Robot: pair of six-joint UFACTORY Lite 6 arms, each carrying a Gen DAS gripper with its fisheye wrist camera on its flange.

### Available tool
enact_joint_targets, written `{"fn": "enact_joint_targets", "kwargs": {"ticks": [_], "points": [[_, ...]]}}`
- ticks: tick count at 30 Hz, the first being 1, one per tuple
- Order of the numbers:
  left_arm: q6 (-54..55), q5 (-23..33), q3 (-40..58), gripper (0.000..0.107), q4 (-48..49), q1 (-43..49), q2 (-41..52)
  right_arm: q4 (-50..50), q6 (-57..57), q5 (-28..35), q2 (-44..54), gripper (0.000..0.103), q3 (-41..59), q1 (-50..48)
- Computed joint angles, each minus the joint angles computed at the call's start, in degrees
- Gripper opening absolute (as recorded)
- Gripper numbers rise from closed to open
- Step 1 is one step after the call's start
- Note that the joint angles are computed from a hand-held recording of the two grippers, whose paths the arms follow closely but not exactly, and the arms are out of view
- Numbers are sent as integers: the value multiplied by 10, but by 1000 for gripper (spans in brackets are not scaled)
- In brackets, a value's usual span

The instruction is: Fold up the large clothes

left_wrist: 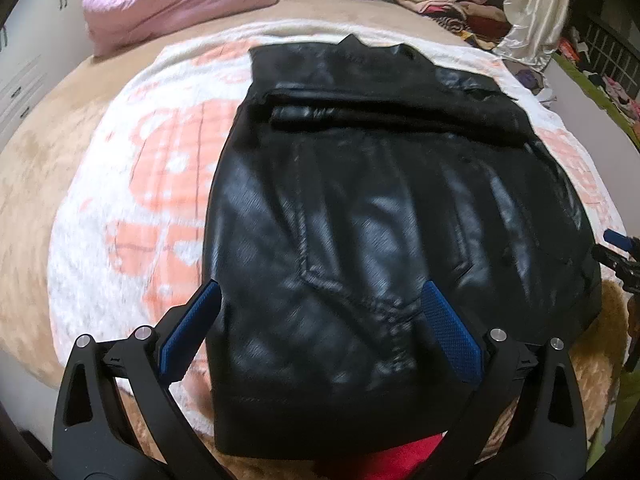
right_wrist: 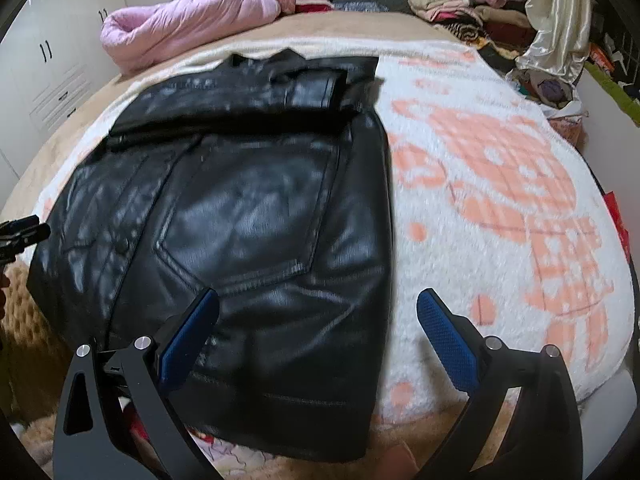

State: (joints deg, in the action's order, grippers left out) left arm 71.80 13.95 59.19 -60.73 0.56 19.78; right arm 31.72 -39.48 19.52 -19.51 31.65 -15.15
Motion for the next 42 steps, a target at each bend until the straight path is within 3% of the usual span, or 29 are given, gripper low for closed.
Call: {"fn": "enact_joint_targets", "kwargs": {"ticks": [5, 11, 14, 16, 18, 23, 26, 28, 31, 36, 40, 42], "points": [[-2, 11, 4, 93, 7, 27, 21, 30, -54, 17, 18, 99, -17, -20], [5, 67, 20, 93, 5, 74, 59, 129, -188, 62, 41, 97, -41, -72], [14, 82, 24, 93, 0, 85, 71, 187, -260, 102, 20, 73, -61, -101], [22, 93, 27, 93, -6, 93, 76, 191, -275, 111, -9, 38, -72, -105], [32, 110, 29, 93, -16, 106, 78, 225, -320, 155, -31, 20, -73, -140], [36, 131, 39, 93, -19, 124, 85, 290, -377, 296, -60, 16, -38, -223], [45, 139, 38, 93, -27, 129, 86, 321, -380, 333, -50, 11, -2, -232], [41, 147, 37, 85, -20, 137, 84, 341, -380, 341, -37, 11, 22, -227], [37, 162, 32, 65, -7, 149, 76, 360, -374, 329, -22, 10, 49, -203], [41, 163, 8, 23, -7, 164, 42, 388, -368, 311, 4, 10, 90, -169], [52, 190, 9, 7, -11, 171, 14, 403, -361, 279, 13, 10, 108, -144], [51, 221, 20, 6, -20, 178, 3, 402, -350, 247, 15, 10, 119, -121]]}}
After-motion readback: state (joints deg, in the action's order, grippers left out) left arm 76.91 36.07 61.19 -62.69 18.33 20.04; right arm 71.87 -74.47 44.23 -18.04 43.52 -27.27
